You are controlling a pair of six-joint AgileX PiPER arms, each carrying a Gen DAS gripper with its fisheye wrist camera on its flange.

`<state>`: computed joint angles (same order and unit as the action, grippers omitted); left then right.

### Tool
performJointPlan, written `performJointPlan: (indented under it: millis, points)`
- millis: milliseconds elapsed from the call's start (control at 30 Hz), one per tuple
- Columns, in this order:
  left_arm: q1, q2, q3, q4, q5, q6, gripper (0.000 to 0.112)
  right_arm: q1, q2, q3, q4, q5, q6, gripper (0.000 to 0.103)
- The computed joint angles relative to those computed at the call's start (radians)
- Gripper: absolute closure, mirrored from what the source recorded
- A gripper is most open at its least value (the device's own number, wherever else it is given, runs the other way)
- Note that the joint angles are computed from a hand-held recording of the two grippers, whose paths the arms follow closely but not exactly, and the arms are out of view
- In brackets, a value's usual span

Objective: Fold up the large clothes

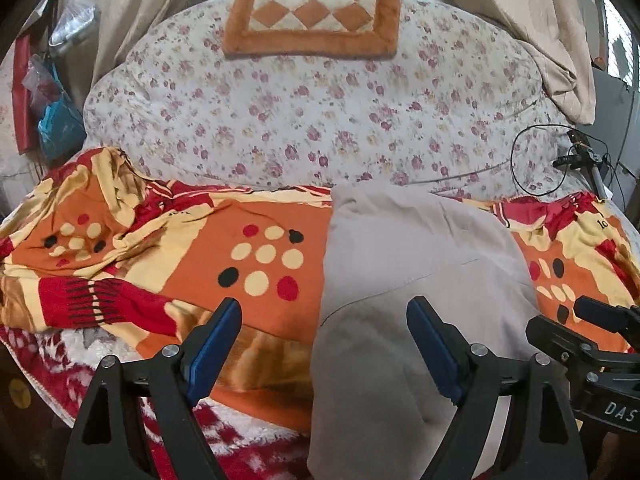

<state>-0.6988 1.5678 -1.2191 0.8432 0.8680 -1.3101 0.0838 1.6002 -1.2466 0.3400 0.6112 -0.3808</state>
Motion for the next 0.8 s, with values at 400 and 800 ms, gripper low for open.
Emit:
performJointPlan:
  millis: [400, 800]
  points:
    - [0.009, -0.036, 0.017, -0.025, -0.011, 0.038, 0.013, 0.008, -0.04, 0.037, -0.045, -0.055, 0.046, 0.019]
    - [0.037, -0.027, -0.011, -0.068, -0.012, 0.086, 0.013, 0.014, -0.048, 0.051, -0.06, -0.081, 0.054, 0.018]
